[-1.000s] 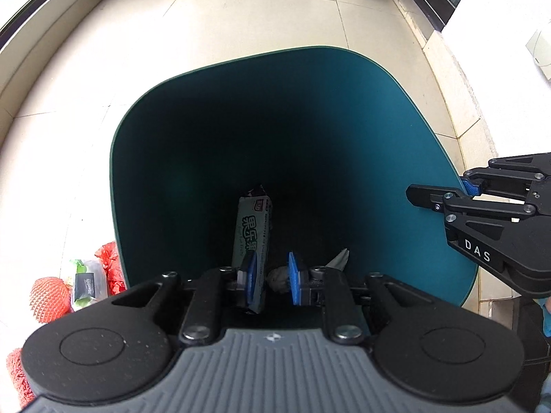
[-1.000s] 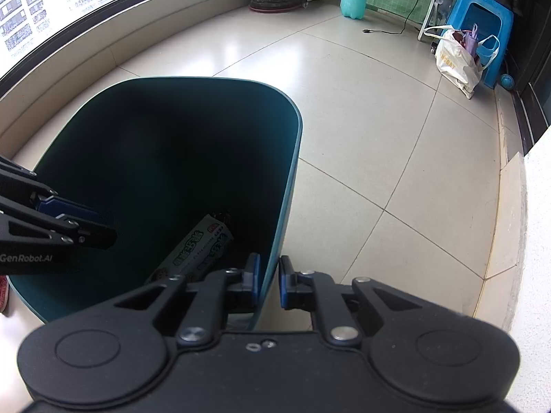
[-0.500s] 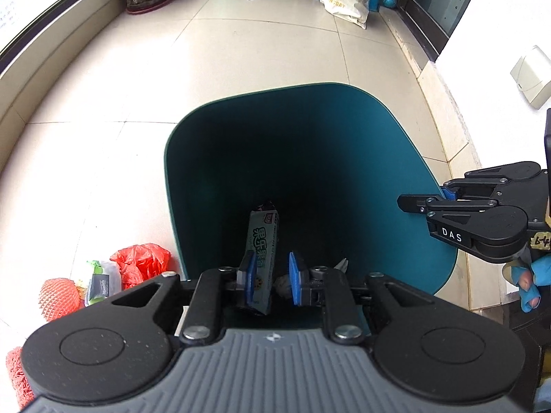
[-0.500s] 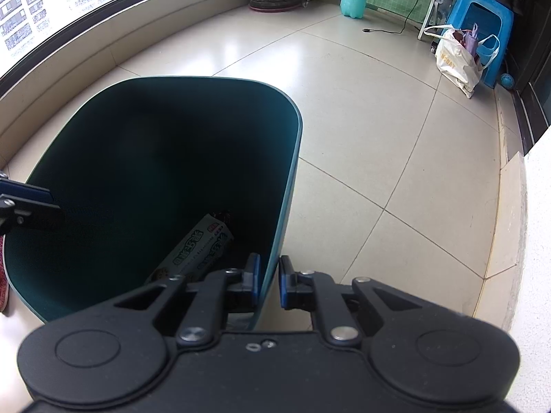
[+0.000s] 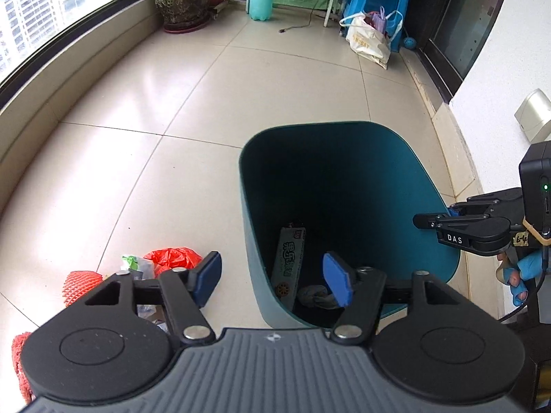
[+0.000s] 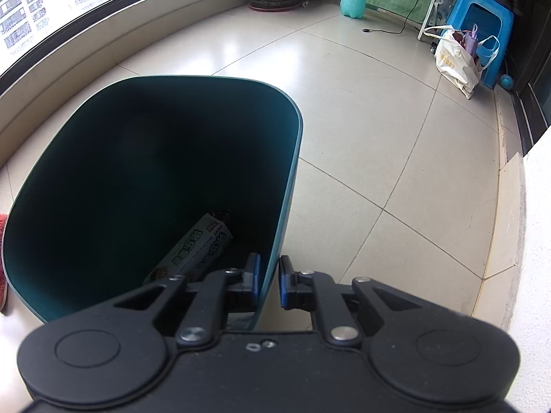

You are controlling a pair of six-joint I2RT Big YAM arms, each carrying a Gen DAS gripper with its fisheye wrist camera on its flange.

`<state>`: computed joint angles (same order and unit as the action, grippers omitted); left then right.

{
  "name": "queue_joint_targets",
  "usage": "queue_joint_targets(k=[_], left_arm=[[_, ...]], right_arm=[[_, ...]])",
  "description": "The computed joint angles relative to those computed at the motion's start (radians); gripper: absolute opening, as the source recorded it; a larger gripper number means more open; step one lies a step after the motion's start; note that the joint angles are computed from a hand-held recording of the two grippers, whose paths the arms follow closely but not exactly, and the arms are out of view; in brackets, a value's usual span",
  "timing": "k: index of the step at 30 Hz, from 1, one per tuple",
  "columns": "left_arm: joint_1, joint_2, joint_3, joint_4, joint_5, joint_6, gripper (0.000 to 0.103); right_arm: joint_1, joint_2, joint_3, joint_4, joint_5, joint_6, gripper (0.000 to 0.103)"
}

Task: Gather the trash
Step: 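Lower the left tool onto the grey crumpled plastic and close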

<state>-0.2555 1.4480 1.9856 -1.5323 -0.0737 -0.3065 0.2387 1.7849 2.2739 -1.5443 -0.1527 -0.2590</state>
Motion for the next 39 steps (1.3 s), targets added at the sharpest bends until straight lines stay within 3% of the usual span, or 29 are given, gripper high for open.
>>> queue_joint_targets(k=[4, 13, 19, 24, 28, 39], left_arm=[[0.034, -0.034, -0.022, -0.008, -0.013, -0.009, 0.066], [0.197, -0.118, -0.162, 0.013, -0.012, -0.028, 0.073], [0.268, -0.121, -0.294, 0.018, -0.054, -0.080, 0.074], [0.315, -0.099, -0.409, 0.002, -0.009, -0.155, 0.074], [0.327, -0.081, -0.489, 0.033, 0.040, -0.224, 0.074], [0.289, 0.056, -0.529, 0.104, 0.029, -0.249, 0.074]], right_arm=[[0.001, 0.000, -0.001, 0.001, 0.003, -0.001, 0.010], [0.009, -0.004, -0.008, 0.004, 0.013, 0.003, 0.010], [0.012, -0.003, -0.005, 0.002, 0.025, -0.003, 0.010], [0.018, -0.005, -0.012, 0.008, 0.036, -0.009, 0.010], [0.021, -0.009, -0.019, 0.012, 0.040, -0.011, 0.010], [0.035, -0.017, -0.041, 0.014, 0.058, -0.013, 0.010]])
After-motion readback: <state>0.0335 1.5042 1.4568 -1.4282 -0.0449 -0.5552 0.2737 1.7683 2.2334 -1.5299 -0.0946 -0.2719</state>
